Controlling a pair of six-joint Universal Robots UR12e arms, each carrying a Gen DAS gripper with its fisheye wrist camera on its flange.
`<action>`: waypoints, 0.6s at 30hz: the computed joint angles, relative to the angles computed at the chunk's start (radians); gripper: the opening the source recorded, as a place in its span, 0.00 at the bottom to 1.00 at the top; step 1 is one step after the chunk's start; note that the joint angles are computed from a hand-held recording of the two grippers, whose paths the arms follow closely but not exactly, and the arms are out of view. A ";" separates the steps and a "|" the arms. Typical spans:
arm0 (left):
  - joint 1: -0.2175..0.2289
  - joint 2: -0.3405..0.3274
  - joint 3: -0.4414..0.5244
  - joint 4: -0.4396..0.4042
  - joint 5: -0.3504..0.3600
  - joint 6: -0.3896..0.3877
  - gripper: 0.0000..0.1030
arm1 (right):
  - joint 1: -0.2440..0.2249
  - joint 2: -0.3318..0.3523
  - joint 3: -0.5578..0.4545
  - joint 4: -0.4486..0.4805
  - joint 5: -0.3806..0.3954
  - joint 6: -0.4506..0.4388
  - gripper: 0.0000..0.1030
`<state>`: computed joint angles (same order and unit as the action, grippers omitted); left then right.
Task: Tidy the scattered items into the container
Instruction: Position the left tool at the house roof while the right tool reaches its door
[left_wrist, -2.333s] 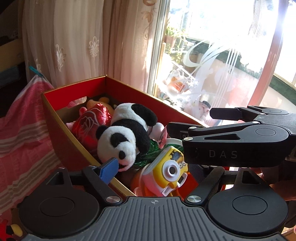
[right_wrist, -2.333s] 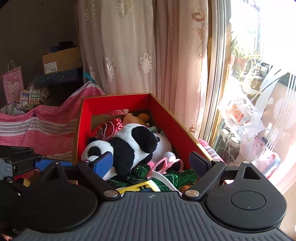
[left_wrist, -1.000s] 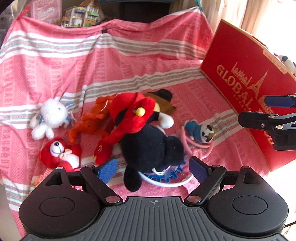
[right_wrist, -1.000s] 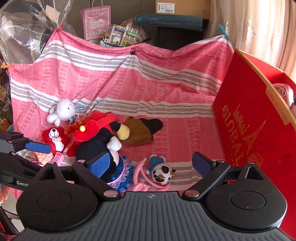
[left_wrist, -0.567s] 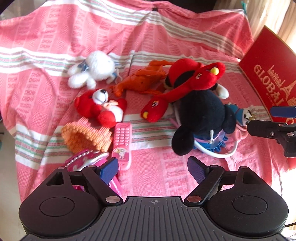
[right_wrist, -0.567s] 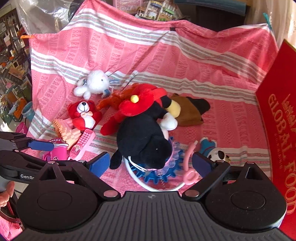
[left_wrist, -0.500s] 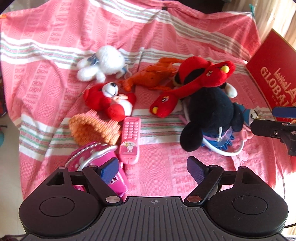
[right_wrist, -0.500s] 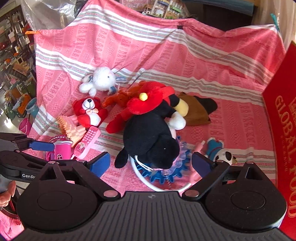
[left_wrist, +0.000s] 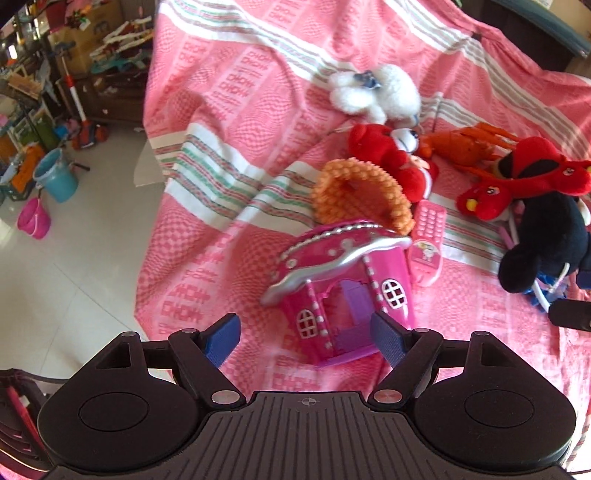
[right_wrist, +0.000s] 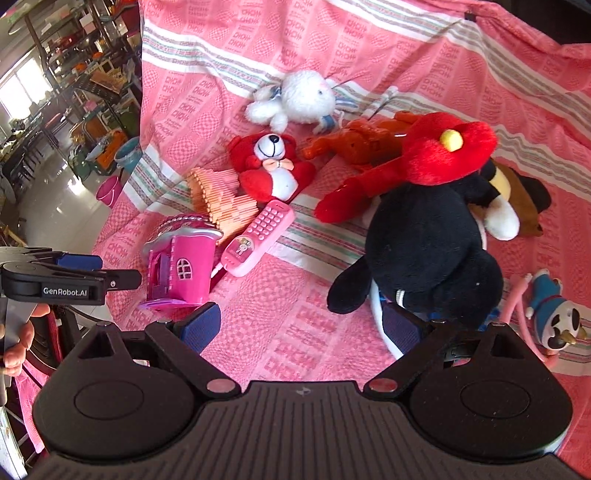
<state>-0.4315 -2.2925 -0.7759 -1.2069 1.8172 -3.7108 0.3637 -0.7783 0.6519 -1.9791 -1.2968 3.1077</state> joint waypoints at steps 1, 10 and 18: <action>0.006 0.003 -0.008 0.006 -0.007 -0.001 0.83 | 0.005 0.011 -0.020 0.015 -0.006 -0.005 0.93; 0.038 -0.006 -0.030 0.020 -0.093 0.131 0.82 | 0.043 0.084 -0.150 0.083 -0.051 0.016 0.92; 0.055 -0.004 -0.066 0.077 -0.154 0.211 0.80 | 0.061 0.136 -0.234 0.122 -0.040 0.048 0.92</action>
<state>-0.3764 -2.2960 -0.8422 -1.1299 1.6629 -3.4998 0.4244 -0.6420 0.4181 -1.8570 -1.3366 3.1559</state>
